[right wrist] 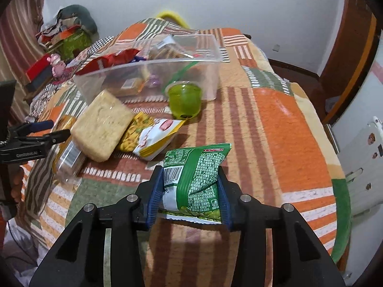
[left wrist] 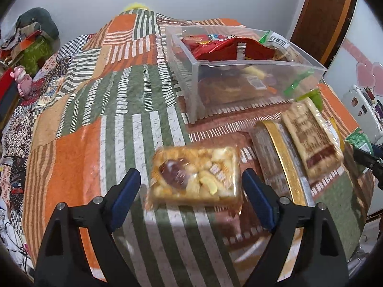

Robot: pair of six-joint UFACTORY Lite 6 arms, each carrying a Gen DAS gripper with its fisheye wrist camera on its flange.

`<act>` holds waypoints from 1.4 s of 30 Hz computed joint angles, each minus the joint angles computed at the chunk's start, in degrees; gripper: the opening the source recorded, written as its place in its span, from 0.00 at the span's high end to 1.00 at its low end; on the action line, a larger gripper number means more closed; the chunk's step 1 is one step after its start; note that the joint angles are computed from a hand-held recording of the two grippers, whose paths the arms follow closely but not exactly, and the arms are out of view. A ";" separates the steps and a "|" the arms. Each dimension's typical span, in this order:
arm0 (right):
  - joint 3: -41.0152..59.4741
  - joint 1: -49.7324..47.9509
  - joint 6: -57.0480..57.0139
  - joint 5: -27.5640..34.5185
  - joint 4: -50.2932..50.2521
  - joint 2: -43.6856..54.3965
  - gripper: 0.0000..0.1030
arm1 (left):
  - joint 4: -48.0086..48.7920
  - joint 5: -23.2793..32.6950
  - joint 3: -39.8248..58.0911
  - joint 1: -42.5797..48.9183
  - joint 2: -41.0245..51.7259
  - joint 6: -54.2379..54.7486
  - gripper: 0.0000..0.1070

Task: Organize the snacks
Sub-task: 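Grasp the nut pastry pack with left tool while right lifts the green bag, then carry the pastry pack and green bag over the box and open both tools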

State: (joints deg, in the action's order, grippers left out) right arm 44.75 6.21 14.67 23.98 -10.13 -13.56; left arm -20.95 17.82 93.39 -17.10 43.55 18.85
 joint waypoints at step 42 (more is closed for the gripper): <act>17.84 -6.72 -24.59 -3.18 20.83 8.64 0.63 | 12.60 4.05 18.38 -6.79 -2.82 -16.26 0.31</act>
